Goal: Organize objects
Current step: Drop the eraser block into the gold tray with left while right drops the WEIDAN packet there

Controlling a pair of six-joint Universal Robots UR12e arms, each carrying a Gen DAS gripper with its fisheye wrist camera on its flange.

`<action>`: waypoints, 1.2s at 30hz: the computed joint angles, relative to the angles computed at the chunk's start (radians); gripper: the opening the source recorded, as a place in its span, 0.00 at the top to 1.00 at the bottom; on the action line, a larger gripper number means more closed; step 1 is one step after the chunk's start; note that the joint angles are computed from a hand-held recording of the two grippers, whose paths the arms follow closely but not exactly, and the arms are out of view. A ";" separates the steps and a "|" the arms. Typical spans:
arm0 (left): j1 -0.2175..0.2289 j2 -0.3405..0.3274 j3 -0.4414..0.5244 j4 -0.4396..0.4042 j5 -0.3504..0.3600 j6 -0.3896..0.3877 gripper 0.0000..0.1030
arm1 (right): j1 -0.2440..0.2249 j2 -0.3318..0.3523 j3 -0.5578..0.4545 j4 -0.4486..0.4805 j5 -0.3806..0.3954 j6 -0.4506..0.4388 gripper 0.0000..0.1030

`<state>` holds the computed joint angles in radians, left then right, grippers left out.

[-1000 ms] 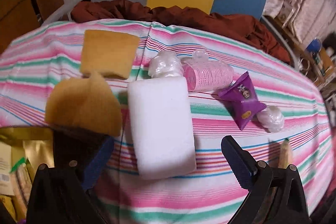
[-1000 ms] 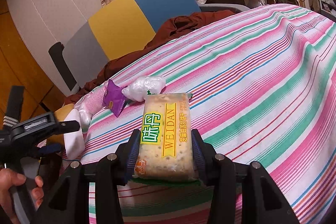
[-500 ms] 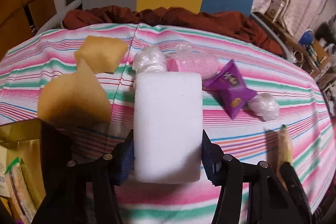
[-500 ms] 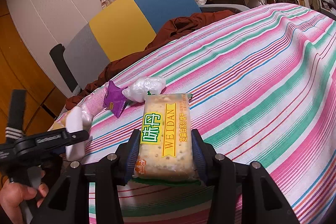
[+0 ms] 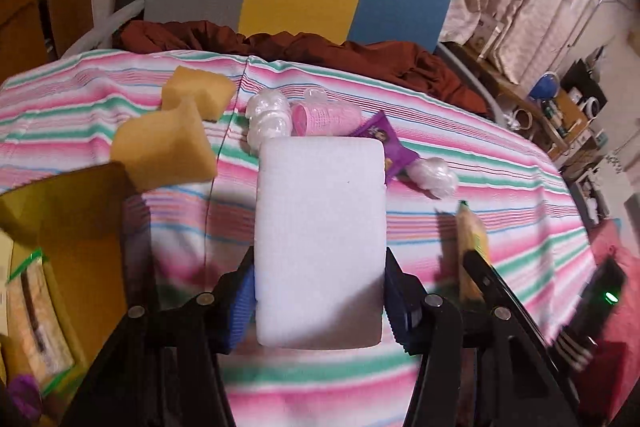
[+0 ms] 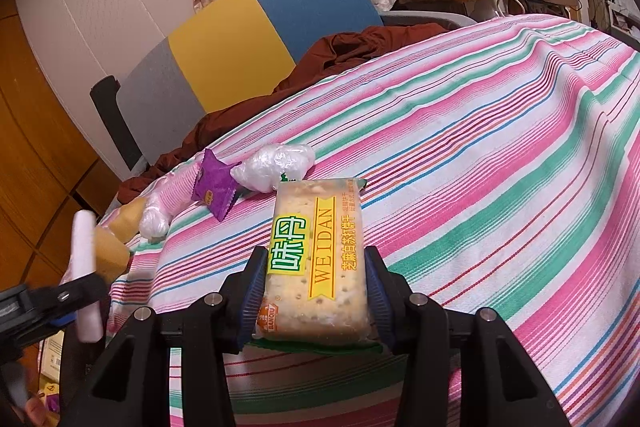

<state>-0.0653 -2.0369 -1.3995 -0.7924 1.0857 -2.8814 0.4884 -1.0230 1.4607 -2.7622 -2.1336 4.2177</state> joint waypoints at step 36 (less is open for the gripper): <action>0.224 0.009 -0.005 -0.032 -0.030 -0.061 0.44 | 0.109 0.079 -0.228 -0.051 0.036 -0.364 0.54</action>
